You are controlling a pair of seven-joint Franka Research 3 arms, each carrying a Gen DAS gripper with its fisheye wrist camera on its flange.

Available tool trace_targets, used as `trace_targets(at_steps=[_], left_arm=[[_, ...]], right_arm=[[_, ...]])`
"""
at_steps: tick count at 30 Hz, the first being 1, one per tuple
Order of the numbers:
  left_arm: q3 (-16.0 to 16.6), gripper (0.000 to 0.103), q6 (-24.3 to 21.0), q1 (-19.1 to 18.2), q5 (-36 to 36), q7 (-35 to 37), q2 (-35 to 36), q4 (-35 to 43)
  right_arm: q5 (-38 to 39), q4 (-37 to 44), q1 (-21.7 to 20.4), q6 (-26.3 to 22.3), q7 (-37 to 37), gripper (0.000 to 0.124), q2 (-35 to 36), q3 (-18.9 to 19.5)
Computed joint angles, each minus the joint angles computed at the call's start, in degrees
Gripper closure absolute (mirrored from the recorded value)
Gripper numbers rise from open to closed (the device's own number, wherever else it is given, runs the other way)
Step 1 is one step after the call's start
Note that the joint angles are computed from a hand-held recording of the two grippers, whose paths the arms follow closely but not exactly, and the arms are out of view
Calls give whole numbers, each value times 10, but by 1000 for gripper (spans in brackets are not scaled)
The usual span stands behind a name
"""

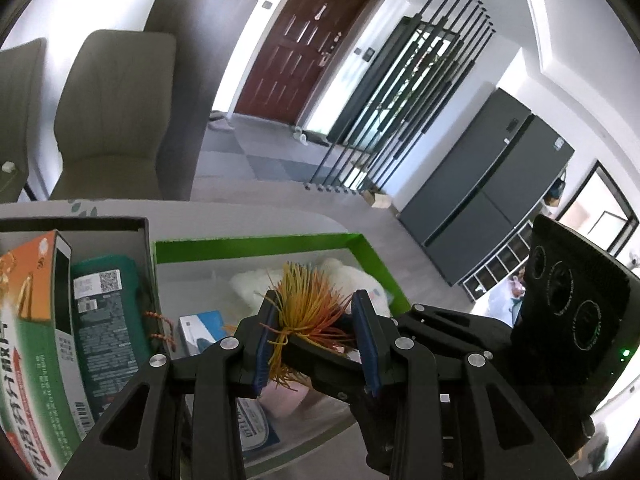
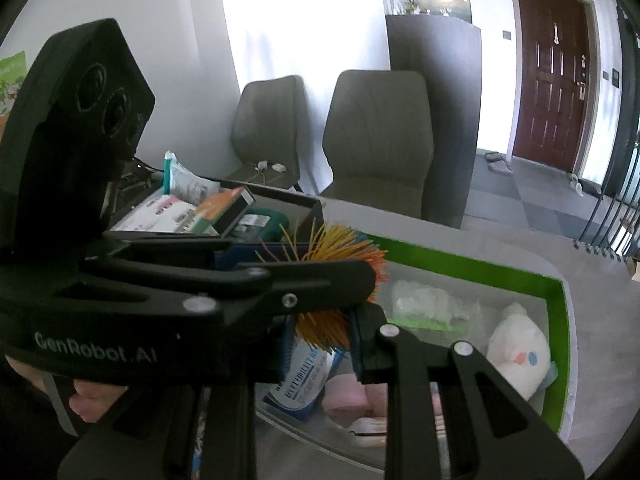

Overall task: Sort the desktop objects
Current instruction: 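Carry the held bristle ball with the right gripper over the lime-green box, then lower the bristle ball into the box and open the right gripper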

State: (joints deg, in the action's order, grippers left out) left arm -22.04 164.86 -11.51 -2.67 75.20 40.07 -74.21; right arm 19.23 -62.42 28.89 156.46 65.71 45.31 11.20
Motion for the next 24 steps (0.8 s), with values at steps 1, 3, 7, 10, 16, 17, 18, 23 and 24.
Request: trace_targets(at_steps=[1,3,7,10,16,17,18,23,24], left_arm=[[2,66,-3,-1,0,-3,0,1],[15,66,-10,-9,4,-18,0,5],[48,66,-18,-27,23,-63,-7,5],[41,66,-2,-20,27,-69,-17,-12],[45,66,-5,-23,45,-82,-17,-8],[43,66,-4,-22,46,-81,-17,-8],[41,66,-3,-21,46,-80,-18,-10],[41,62,19,-19,53,-83,-37,-35],[45,60,25,-21,56,-87,-43,-42]], right_arm=[[0,-1,0,-1,0,100,0,0],[0,2,0,-6,0,96,2,-1],[11,-23,-1,41,-6,52,-10,6],[13,-31,-5,47,-9,52,-15,11],[12,-36,-4,51,-8,51,-18,7],[12,-35,-4,51,-7,50,-18,7],[12,-38,-4,52,-6,50,-20,7],[23,-58,-15,65,-20,47,-35,23],[28,-65,-18,69,-24,46,-39,27]])
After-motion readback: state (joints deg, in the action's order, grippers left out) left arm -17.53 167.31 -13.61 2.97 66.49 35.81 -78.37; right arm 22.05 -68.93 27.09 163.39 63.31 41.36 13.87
